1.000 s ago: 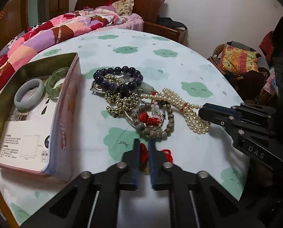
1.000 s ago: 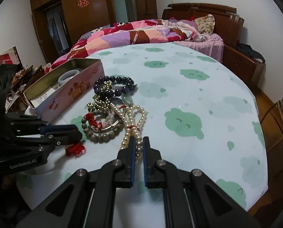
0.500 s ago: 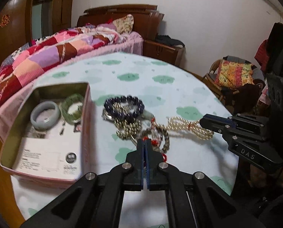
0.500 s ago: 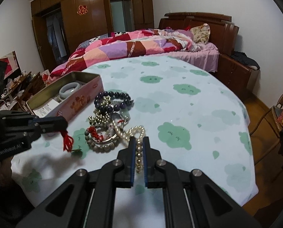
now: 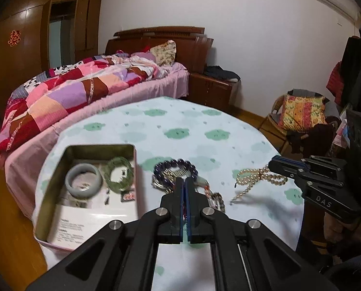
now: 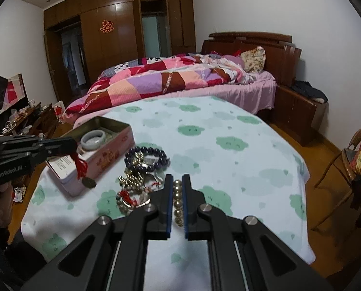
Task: Organize jewelry
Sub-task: 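Lift and carry the pearl necklace and red string toward the tin with both grippers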
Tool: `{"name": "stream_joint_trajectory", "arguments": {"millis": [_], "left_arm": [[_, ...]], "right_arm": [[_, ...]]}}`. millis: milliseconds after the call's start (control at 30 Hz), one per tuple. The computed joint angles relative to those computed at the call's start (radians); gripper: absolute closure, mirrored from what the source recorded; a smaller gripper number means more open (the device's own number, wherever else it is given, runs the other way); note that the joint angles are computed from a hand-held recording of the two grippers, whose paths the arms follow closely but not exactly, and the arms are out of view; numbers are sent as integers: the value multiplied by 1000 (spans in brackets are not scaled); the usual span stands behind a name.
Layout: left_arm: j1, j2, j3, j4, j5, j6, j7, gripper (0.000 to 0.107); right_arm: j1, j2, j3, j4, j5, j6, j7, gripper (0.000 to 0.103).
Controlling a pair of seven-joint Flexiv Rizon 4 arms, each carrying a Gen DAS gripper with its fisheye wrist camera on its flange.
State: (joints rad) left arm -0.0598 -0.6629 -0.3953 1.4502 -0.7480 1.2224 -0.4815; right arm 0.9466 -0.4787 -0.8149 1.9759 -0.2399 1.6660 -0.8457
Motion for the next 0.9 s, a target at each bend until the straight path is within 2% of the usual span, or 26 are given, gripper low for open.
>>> {"name": "stream_joint_trajectory", "arguments": {"millis": [167,333,500,900], "left_arm": [[4,-13,8,-34,8,11,-14,107],[9,-29,23,-69,29,28,-41,107],[-3,-67,74,-134,94,22,-117,107],[-8,-143,135,-263,228,-28,-247,107]], "right_arm": [[-13,2,7,-32,-17,-2,-15,95],[-71,4,65,-81,-40,-2,-24,95],[-168,-16,172,-166,-72,-5,-33,95],[-378,-110,442,-391,-148,-32,-57,95]]}}
